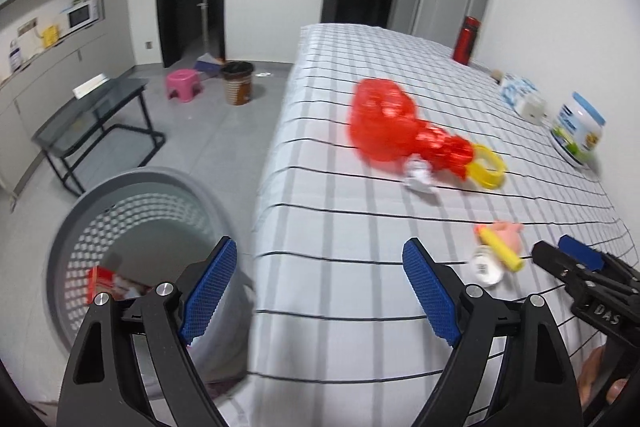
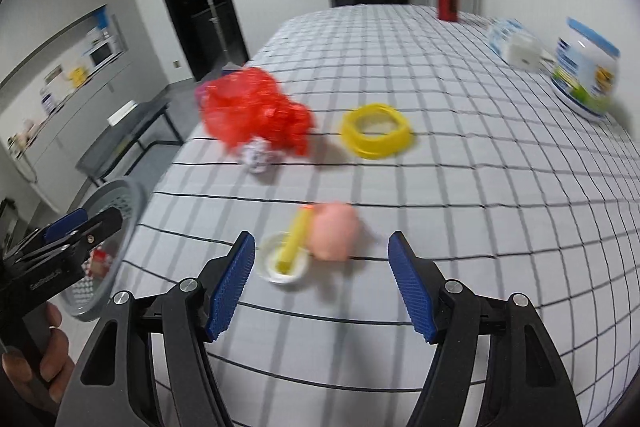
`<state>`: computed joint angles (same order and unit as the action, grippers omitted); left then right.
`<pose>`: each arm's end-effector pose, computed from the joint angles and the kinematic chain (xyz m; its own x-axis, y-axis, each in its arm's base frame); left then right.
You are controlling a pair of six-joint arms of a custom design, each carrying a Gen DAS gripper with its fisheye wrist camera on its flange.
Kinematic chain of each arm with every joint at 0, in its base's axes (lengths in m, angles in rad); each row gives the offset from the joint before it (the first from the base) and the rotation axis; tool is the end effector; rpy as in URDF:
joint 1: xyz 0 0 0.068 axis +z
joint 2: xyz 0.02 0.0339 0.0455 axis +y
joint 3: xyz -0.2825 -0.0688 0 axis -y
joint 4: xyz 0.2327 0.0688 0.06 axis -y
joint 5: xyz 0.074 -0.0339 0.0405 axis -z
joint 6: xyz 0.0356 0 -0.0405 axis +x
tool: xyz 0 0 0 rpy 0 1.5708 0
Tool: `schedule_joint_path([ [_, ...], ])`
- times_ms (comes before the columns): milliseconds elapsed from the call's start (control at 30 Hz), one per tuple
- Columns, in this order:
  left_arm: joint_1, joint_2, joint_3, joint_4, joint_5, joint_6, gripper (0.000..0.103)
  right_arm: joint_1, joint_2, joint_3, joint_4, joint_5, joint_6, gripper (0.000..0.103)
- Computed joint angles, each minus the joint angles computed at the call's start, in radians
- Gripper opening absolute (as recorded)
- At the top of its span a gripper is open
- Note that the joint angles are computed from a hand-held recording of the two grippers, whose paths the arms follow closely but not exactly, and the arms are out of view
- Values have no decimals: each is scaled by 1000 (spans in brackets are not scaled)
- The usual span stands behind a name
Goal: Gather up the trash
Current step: 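Move both open tools back over the bed toward the pig toy and dart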
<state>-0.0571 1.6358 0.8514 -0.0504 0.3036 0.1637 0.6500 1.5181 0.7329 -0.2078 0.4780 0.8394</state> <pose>0.3168 -0.0288 0.1935 -0.6885 0.1951 -0.6985 0.3720 0.9218 -0.1092 0.2247 0.1502 0.1851 -0.6965 0.3006 -0.6516 0.2710 0.9510 0.1491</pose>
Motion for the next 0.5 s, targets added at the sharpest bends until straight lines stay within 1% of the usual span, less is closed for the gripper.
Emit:
schedule_joint_path([
  [100,-51,-15,-17,19,-25,-13,87,-48,-36,-56,15,-30,0,66],
  [200,-110,-22,-36,47,-76,-28,88,-91,-37,-90,53,-74,-8,66],
  [267,-123,-23,-40,47,-90,-33,88,-112,-36,-106,85,-103,-20,66],
  [500,-141,-12,-39,43,-124,-55,88,-129,6,-84,136,-151,-56,66],
])
